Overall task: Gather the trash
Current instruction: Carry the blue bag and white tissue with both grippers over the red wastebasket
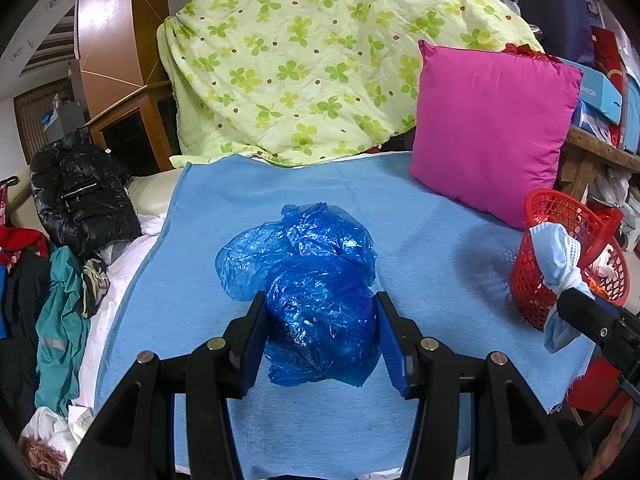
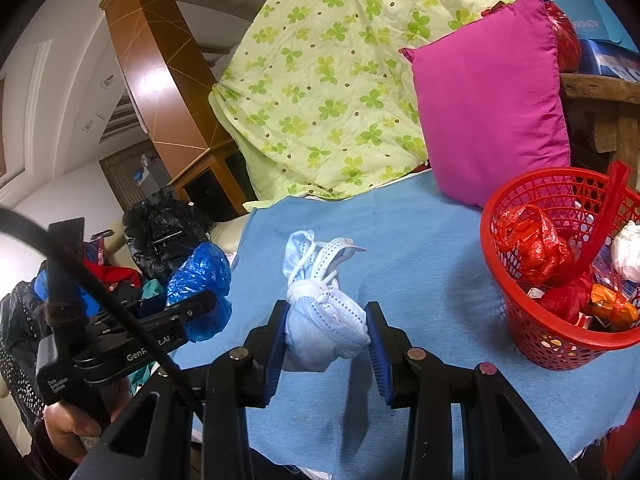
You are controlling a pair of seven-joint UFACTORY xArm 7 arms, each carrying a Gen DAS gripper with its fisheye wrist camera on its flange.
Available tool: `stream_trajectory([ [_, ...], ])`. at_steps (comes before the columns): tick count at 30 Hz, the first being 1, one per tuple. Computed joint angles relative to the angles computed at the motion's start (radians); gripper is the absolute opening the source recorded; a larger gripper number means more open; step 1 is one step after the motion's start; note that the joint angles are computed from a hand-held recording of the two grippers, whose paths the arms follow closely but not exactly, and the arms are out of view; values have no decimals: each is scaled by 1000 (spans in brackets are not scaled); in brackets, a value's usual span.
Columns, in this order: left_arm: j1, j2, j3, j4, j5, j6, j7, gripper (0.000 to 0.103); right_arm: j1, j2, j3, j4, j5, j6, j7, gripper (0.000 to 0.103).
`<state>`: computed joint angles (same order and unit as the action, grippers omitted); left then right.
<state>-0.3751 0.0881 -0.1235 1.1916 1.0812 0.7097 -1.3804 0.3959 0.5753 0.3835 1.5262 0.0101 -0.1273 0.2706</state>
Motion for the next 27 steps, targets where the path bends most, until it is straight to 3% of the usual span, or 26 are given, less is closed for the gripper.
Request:
stream_trajectory([
  [27,-22,19,2,27,7,-8,16,53,-22,-56,2,-80,-23,-48,69,40],
])
